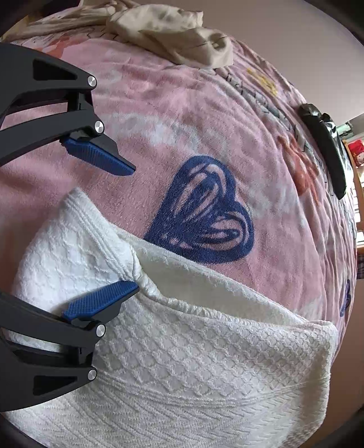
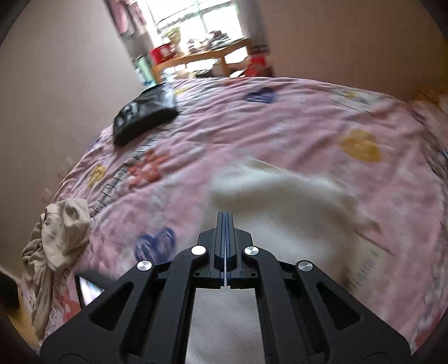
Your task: Fold large clothes
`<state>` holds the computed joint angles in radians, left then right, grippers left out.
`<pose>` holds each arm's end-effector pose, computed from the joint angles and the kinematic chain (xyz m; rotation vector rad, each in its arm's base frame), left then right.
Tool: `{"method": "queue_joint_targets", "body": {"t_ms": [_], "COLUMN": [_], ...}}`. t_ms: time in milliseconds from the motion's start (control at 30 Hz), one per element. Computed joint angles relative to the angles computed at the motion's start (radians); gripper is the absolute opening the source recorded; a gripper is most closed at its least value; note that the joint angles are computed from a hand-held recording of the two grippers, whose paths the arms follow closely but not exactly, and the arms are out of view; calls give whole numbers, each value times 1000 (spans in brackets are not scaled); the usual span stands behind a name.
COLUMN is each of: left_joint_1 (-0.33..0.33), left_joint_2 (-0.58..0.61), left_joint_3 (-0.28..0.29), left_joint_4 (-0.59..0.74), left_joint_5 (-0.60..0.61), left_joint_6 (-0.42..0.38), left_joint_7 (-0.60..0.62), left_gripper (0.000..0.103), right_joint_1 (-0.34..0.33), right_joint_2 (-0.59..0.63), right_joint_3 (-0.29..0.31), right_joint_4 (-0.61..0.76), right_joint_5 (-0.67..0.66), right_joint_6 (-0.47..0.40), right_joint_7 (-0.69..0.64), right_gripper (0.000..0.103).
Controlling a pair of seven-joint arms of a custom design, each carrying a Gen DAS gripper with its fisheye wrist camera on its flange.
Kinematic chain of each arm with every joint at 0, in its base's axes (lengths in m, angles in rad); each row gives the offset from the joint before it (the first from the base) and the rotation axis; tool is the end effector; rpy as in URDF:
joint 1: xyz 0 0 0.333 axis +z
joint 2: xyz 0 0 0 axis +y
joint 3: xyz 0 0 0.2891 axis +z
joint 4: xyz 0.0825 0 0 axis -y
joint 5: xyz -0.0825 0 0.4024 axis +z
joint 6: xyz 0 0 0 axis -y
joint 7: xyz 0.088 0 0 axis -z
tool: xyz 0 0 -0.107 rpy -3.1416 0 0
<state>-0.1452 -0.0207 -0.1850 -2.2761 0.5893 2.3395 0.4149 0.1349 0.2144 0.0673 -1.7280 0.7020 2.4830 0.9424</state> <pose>0.5125 -0.1664 0.3359 -2.2671 1.4591 -0.0840 0.6645 0.1303 0.4816 -1.9641 1.3346 -0.1469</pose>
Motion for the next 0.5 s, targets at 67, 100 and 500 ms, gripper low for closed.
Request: {"method": "queue_joint_targets", "body": {"t_ms": [67,100,500], "left_joint_1": [-6,-11,30], "left_joint_2": [13,28,-47], "left_joint_3": [-7,-10,21], "left_joint_4": [25,49,167], "left_joint_5": [40,69,-87], "left_joint_6": [-54,-105,-26], "left_joint_7": [-12,-20,165], "left_gripper": [76,75,37], "right_joint_1": [-29,-26,19], "right_joint_2": [-55,-71,27], "right_joint_3": [-9,-18,16], "right_joint_4": [-119,-166,-207], "right_joint_5": [53,42,200], "right_joint_6": [-41,-43,177], "right_joint_7": [-39,-31,-89], "right_gripper": [0,0,0]}}
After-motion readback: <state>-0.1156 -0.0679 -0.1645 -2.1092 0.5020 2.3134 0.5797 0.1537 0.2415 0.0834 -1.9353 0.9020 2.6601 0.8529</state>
